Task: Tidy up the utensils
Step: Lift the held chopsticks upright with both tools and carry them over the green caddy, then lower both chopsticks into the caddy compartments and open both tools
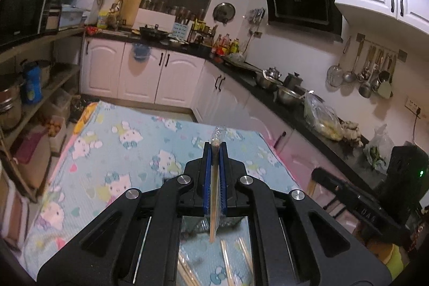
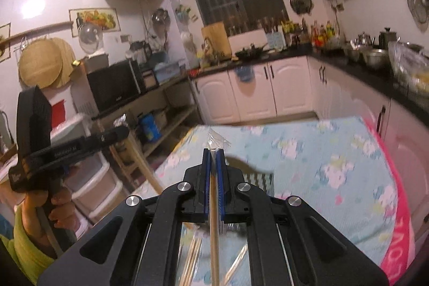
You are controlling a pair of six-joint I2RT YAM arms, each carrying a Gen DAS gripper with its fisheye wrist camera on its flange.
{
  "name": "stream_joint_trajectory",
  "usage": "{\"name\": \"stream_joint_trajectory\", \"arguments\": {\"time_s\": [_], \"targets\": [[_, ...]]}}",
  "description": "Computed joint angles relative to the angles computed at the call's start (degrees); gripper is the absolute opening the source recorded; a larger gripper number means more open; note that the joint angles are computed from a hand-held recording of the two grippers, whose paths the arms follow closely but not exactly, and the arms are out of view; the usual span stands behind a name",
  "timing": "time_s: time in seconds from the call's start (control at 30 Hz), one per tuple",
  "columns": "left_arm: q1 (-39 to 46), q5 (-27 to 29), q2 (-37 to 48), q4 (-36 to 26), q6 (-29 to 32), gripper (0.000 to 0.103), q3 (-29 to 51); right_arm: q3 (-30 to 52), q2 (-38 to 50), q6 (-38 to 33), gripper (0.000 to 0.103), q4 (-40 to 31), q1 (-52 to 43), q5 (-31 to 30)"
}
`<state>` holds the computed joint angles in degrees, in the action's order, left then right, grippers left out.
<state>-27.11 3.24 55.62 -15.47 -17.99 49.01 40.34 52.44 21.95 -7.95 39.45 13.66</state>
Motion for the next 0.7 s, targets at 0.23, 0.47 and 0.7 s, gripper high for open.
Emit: {"name": "stream_joint_trajectory", "arguments": {"time_s": [0.23, 0.47, 0.7], "targets": [[1.29, -2.19, 3.99, 1.84, 1.18, 0.001, 4.54, 6.23, 6.52, -2.79, 0.005, 4.66, -6.14, -2.89], [1.42, -5.67, 7.03, 6.30, 2.04, 0.001, 5.32, 9.51, 12.71, -4.28, 0.005, 11.25, -9.59, -2.40], [0.48, -8.30, 9.33, 12.27, 2.68, 0.001, 1.31, 9.71, 18.22, -4.94, 0.005, 18.83, -11.83, -1.58]]}}
